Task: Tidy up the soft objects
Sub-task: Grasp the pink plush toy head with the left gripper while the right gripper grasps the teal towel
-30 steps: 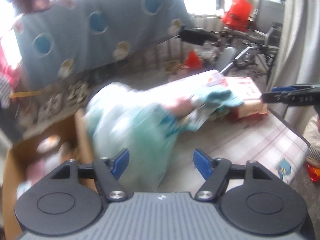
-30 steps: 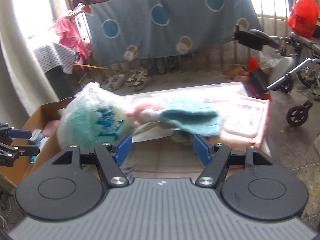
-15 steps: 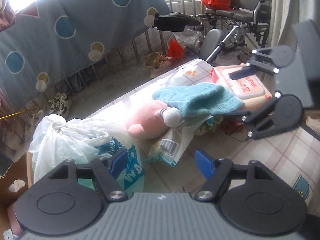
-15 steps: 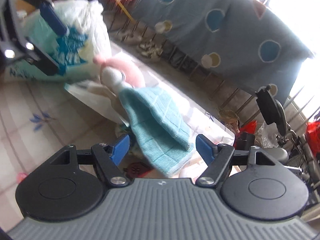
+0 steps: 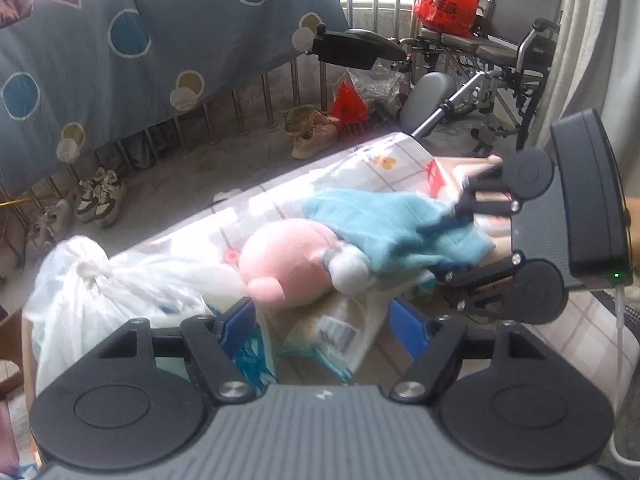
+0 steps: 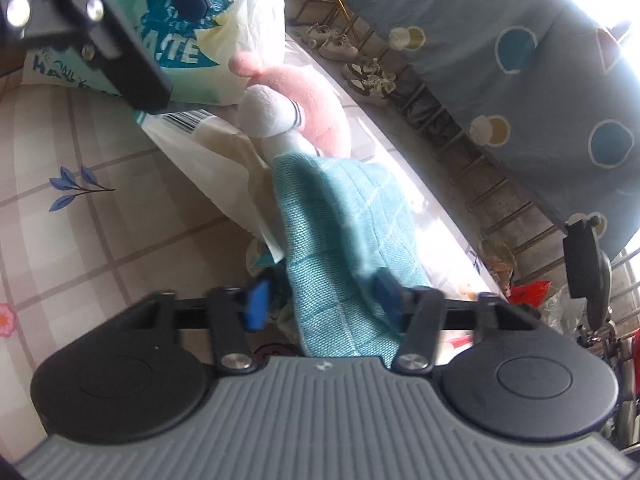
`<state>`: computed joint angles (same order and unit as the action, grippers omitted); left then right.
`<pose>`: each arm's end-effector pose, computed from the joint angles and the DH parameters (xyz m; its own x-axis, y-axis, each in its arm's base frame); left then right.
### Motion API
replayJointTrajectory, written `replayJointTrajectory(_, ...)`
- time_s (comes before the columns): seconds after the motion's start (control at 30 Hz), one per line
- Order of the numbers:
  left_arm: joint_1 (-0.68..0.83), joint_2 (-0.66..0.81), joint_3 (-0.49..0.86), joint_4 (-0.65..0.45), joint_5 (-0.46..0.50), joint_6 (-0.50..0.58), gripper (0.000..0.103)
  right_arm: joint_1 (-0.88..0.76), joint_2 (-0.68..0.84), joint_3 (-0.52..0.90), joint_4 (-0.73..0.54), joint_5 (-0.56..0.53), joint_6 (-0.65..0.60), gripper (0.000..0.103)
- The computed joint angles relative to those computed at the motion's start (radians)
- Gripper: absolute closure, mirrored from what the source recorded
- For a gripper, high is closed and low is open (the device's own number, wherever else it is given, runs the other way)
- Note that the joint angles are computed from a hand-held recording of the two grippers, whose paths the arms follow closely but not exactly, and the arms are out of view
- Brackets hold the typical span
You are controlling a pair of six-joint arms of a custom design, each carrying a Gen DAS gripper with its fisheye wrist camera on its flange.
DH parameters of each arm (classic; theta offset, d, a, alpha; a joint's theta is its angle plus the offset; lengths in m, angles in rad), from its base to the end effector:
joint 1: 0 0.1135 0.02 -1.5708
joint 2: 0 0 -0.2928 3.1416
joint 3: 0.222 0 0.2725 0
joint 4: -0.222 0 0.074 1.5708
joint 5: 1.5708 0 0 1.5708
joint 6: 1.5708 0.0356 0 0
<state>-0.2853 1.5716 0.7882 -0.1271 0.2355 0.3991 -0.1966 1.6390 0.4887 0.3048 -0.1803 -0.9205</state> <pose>0.3024 -0.0973 0.1754 -0.5386 0.5518 -0.6368 0.6732 0.7363 0.0685 0.2715 -0.0476 0.1059 -0.5044 -0.6979 -0.5084 -0.5384 0.7145 -0.4467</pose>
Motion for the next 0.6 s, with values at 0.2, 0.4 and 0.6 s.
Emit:
replayJointTrajectory(0.2, -0.047, 0.174, 0.192, -0.031, -0.066, -0.127, 0.022, -0.066, 0.018, 0.046, -0.010, -0.041, 0.200, 0.097)
replayJointTrajectory(0.4, -0.080, 0.418, 0.495, -0.212, -0.151, -0.225, 0.006, -0.214, -0.056, 0.004, -0.004, -0.221, 0.370, 0.098)
replayJointTrajectory(0.6, -0.097, 0.562, 0.665, -0.426, -0.189, -0.185, 0.002, -0.369, -0.067, 0.046, -0.154, -0.431, 0.454, 0.098)
